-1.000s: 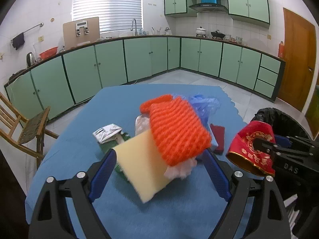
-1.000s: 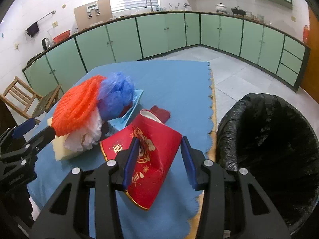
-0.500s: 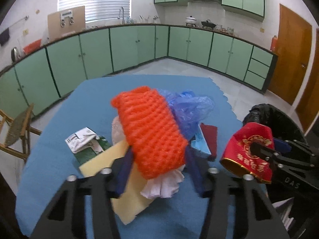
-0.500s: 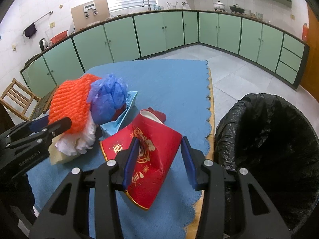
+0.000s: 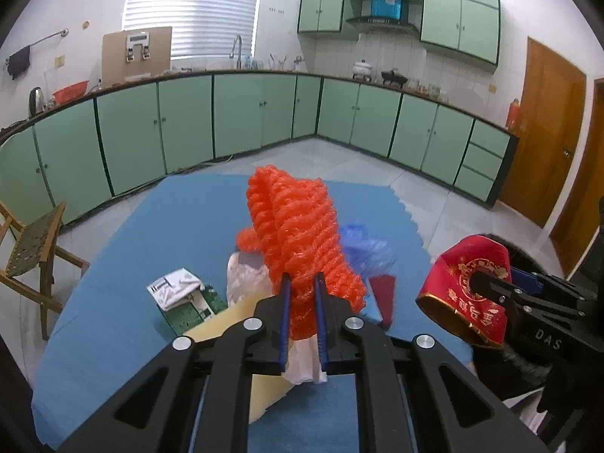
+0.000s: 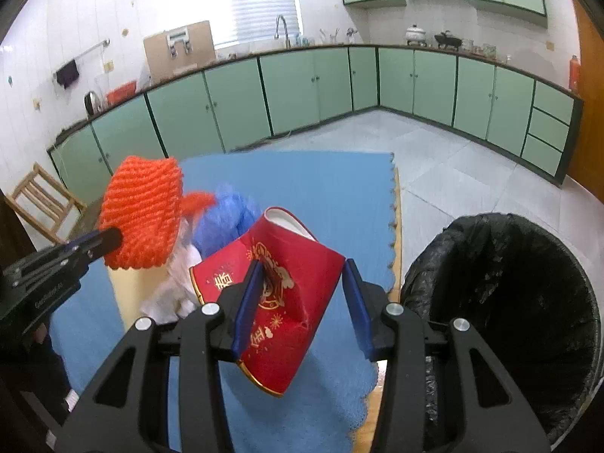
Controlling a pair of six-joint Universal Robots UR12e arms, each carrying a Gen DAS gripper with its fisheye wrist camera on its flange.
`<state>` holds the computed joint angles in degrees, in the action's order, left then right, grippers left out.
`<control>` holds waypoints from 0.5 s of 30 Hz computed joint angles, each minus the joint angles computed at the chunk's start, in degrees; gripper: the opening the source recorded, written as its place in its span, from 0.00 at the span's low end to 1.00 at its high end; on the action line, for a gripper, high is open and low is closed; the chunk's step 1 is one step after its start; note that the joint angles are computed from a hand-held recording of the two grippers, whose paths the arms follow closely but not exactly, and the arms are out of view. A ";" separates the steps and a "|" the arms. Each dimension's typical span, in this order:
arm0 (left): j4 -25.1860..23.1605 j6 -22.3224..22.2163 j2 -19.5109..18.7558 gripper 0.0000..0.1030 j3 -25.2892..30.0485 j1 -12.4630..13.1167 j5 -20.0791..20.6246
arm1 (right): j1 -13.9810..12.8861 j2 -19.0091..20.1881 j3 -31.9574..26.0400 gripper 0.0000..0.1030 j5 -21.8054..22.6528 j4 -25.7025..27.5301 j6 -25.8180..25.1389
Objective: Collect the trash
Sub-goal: 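Grasp the orange mesh net with the left gripper, then carry the orange net with the left gripper into the black bin while the right drops the envelope there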
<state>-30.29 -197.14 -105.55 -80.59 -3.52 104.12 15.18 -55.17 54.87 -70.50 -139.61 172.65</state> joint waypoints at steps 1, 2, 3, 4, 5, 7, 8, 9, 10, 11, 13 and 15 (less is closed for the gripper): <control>0.38 0.25 0.07 0.11 0.15 -0.13 0.16 | -0.08 -0.19 0.05 0.41 0.12 -0.46 0.32; 0.86 0.59 0.16 0.11 0.24 -0.28 0.22 | -0.16 -0.43 0.14 0.41 0.02 -1.05 0.55; 1.27 0.99 0.26 0.11 0.39 -0.43 0.01 | -0.21 -0.62 0.22 0.41 -0.20 -1.52 0.64; 1.54 1.29 0.24 0.11 0.60 -0.56 -0.13 | -0.31 -0.89 0.41 0.41 -0.36 -2.11 0.77; 1.92 1.55 0.20 0.11 0.79 -0.70 -0.23 | -0.42 -1.03 0.48 0.41 -0.44 -2.42 0.90; 2.98 2.16 0.10 0.11 1.06 -1.07 -0.70 | -0.70 -1.57 0.88 0.41 -0.82 -3.41 1.12; 3.41 2.40 -0.01 0.11 1.23 -1.26 -1.01 | -0.86 -1.88 1.13 0.41 -1.17 -3.79 1.04; 3.78 2.58 -0.13 0.11 1.38 -1.40 -1.39 | -0.96 -2.10 1.38 0.41 -1.47 -4.15 1.04; 4.09 2.82 -0.23 0.11 1.52 -1.55 -1.87 | -1.14 -2.36 1.67 0.41 -1.74 -4.63 1.07; 4.31 3.14 -0.38 0.11 1.76 -1.72 -2.45 | -1.26 -2.54 1.94 0.41 -1.96 -4.96 1.09; 4.58 4.00 -0.73 0.10 2.31 -2.09 -3.52 | -1.60 -2.94 2.41 0.41 -2.76 -5.56 1.42; 4.61 5.11 -1.24 0.10 3.07 -2.48 -4.68 | -2.04 -3.19 2.77 0.41 -3.51 -6.12 1.99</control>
<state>-25.68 -192.02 -106.79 -77.51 -6.00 99.45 13.14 -58.36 57.63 -74.01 -145.73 174.64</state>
